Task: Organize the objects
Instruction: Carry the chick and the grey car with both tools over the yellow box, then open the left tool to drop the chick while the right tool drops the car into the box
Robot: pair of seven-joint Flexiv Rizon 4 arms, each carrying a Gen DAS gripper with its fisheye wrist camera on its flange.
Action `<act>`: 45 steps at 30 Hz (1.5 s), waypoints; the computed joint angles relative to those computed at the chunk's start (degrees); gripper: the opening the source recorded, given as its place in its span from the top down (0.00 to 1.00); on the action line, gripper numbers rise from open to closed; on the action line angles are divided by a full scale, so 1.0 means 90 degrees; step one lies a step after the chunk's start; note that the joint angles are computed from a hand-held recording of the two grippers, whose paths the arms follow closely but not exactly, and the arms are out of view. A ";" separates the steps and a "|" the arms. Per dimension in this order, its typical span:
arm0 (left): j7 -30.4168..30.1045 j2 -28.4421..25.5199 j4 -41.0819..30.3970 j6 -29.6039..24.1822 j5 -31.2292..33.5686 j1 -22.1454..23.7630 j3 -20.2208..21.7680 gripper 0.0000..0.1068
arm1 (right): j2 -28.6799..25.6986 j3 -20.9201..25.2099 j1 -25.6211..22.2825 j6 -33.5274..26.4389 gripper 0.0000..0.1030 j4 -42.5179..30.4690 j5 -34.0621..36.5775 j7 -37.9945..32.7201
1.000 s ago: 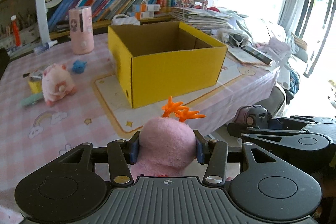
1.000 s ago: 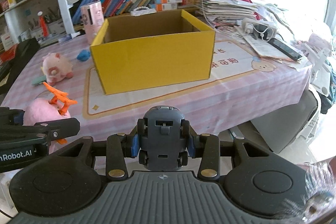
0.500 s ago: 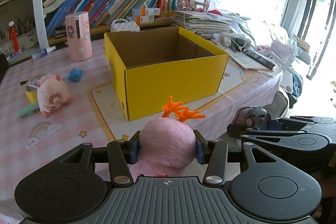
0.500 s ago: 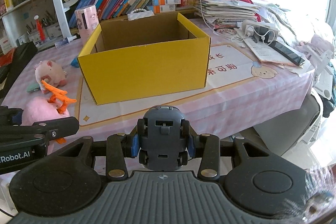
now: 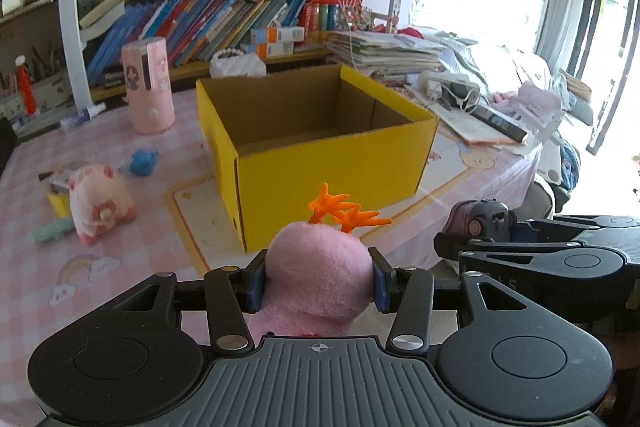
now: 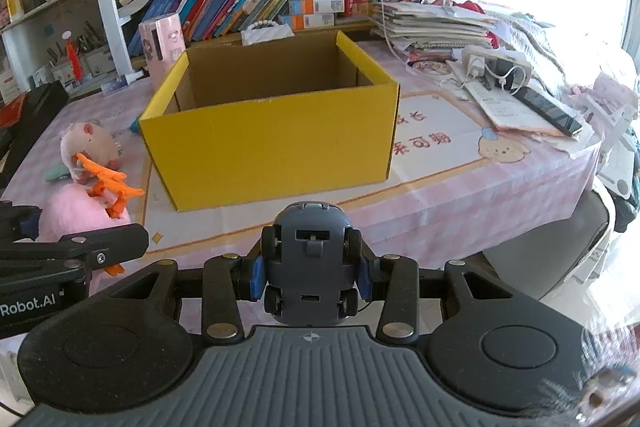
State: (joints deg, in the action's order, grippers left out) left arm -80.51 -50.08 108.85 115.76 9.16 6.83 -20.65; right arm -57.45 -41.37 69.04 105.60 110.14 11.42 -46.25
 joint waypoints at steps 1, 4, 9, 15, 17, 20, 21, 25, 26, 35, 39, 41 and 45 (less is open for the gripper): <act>0.0001 -0.0010 -0.0054 -0.0003 0.0003 0.0009 -0.0026 0.56 | -0.0016 -0.0040 -0.0008 -0.0007 0.62 -0.0034 0.0001 0.0003; 0.0024 -0.0049 -0.0258 -0.0002 -0.0001 -0.0014 -0.0058 0.56 | -0.0060 -0.0128 -0.0071 -0.0003 0.62 -0.0146 -0.0034 -0.0026; 0.0080 -0.0145 -0.0859 -0.0001 -0.0174 -0.0234 0.0057 0.56 | -0.0246 -0.0372 -0.0275 0.0165 0.62 -0.0553 -0.0042 -0.0202; 0.0175 -0.0462 -0.1894 -0.0264 -0.0716 -0.0711 0.0384 0.56 | -0.0475 -0.0308 -0.1012 0.0385 0.62 -0.1553 -0.0088 -0.0654; 0.0210 -0.0597 -0.2242 -0.0385 -0.0989 -0.0940 0.0572 0.55 | -0.0548 -0.0110 -0.1403 0.0403 0.62 -0.1996 -0.0239 -0.0918; 0.0237 -0.0793 -0.2704 -0.0650 -0.1501 -0.1324 0.0939 0.55 | -0.0578 0.0402 -0.2023 0.0278 0.62 -0.2611 -0.0567 -0.1292; 0.0234 -0.0856 -0.2839 -0.0767 -0.1681 -0.1439 0.1057 0.55 | -0.0595 0.0606 -0.2236 0.0214 0.62 -0.2811 -0.0719 -0.1416; 0.0236 -0.1092 -0.3310 -0.1196 -0.2232 -0.1811 0.1476 0.55 | -0.0688 0.1461 -0.3071 -0.0132 0.62 -0.3536 -0.1532 -0.1953; 0.0232 -0.1152 -0.3428 -0.1321 -0.2360 -0.1914 0.1604 0.55 | -0.0712 0.1703 -0.3281 -0.0262 0.62 -0.3707 -0.1768 -0.2080; -0.0038 -0.1617 -0.4408 -0.2381 -0.2900 -0.2546 0.2588 0.55 | -0.1150 0.3895 -0.4907 -0.1483 0.62 -0.5182 -0.3519 -0.3034; -0.0262 -0.1839 -0.4842 -0.2818 -0.2820 -0.2641 0.2854 0.55 | -0.1455 0.4784 -0.5378 -0.2150 0.62 -0.5831 -0.3912 -0.3828; -0.0373 -0.1979 -0.5125 -0.3115 -0.2726 -0.2681 0.2998 0.55 | -0.1607 0.5038 -0.5469 -0.2628 0.62 -0.6150 -0.3990 -0.4309; -0.0599 -0.2222 -0.5606 -0.3545 -0.2376 -0.2775 0.3317 0.55 | -0.1777 0.5191 -0.5483 -0.3472 0.62 -0.6599 -0.3895 -0.4994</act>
